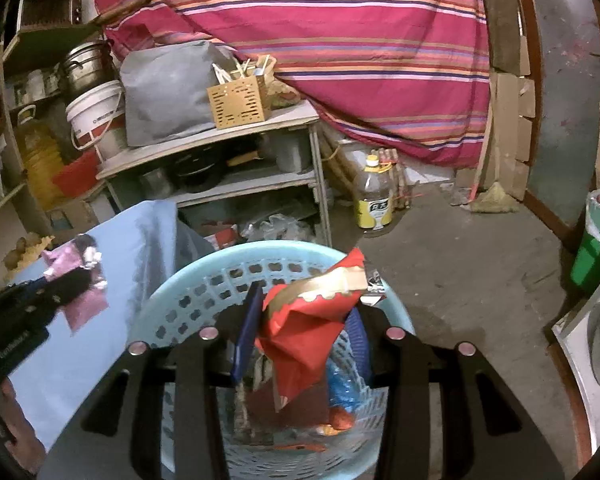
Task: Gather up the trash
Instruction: 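Lower the pink wrapper into the basket and open the left tool while the right tool releases the red-gold wrapper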
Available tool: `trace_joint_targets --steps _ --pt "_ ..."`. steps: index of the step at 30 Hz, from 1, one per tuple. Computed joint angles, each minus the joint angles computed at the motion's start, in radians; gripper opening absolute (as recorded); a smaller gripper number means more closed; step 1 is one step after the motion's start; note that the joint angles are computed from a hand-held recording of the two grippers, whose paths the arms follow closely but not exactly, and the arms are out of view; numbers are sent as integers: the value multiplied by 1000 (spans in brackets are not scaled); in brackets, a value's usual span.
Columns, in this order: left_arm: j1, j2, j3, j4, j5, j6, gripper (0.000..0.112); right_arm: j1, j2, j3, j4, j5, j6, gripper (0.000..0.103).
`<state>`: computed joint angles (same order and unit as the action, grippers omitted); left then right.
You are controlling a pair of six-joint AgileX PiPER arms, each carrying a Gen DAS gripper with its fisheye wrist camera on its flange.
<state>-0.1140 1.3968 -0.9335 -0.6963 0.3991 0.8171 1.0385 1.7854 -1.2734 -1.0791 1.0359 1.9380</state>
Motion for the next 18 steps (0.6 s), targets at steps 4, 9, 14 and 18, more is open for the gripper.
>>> trace_joint_targets --steps 4,9,14,18 --pt "-105 34 1 71 -63 -100 21 -14 -29 44 -1 -6 25 41" --pt "-148 84 -15 95 -83 -160 42 -25 -56 87 -4 -16 55 41" --pt "-150 74 -1 86 -100 -154 65 -37 -62 102 -2 -31 59 41" --pt "-120 17 40 129 -140 -173 80 -40 -59 98 -7 -42 48 41"
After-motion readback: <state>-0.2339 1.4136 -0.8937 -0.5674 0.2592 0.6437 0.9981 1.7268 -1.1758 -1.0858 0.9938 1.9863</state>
